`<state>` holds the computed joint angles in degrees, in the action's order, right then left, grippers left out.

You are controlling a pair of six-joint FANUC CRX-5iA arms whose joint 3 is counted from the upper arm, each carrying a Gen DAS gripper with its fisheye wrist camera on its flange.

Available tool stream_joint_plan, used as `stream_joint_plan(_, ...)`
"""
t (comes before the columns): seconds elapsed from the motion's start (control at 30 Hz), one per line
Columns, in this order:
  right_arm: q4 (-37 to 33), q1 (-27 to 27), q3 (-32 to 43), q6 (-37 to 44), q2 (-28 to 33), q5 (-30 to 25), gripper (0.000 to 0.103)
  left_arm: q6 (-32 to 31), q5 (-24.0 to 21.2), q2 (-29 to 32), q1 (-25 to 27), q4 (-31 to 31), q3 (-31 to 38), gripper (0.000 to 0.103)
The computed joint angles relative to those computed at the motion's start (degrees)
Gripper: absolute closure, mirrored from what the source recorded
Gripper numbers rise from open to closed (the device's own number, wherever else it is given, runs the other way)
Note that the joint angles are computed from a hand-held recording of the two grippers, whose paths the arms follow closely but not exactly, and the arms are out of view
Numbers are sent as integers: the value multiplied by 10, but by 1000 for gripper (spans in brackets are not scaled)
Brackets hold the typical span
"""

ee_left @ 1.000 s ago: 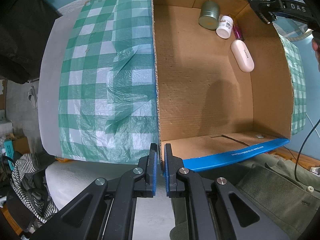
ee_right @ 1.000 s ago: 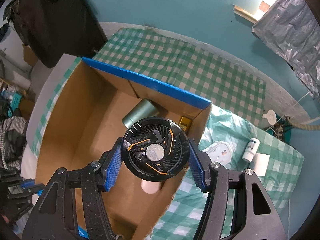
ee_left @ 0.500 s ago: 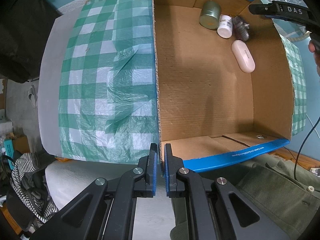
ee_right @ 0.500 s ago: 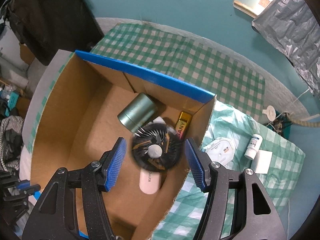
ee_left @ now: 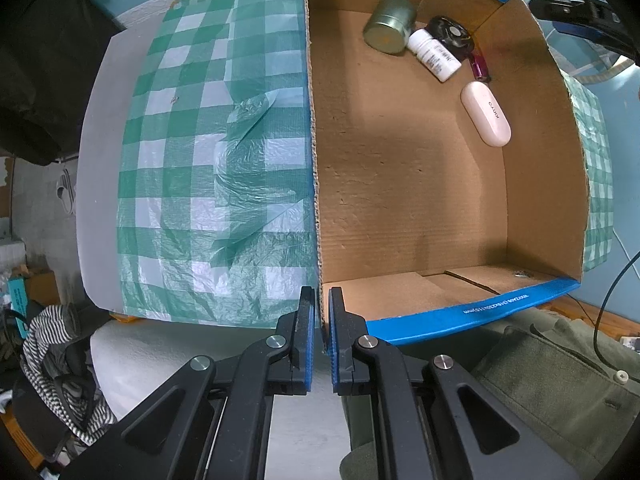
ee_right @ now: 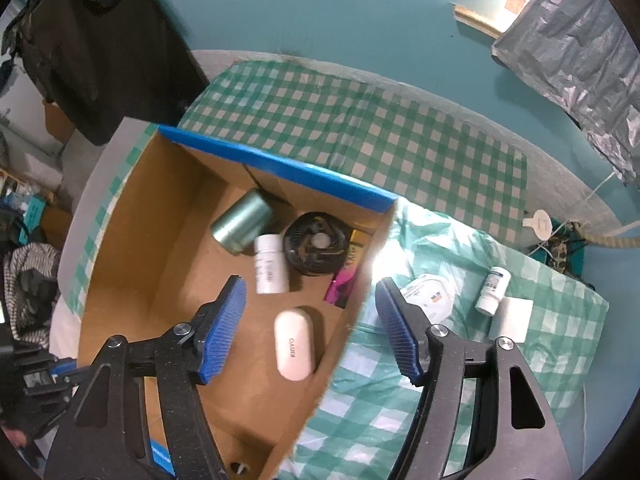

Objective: Organize rigid objects
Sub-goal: 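Lower the fan into the box and open the right gripper, then move the right gripper to the white octagonal case and close on it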

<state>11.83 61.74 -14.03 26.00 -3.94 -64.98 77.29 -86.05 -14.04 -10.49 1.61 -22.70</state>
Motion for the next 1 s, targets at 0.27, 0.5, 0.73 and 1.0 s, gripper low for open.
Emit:
stream_joint_plan(0.27,-5,-17,-39,-38,-48,-11,34,1,1,-1,1,-1,-2,97)
stream_joint_plan(0.5,-27,-43,-66,-58,-64,-28,34,1,0,0,2,1,-3,97)
stream_joint_plan(0.73,-67,-70,-80,-65,-58,-19,34,-4,3,-3,6,2,-6,97)
stream_joint_plan(1.0,-122,-107,-87,-87,-37,17,32,-5,3,-4,6,2,-7,97)
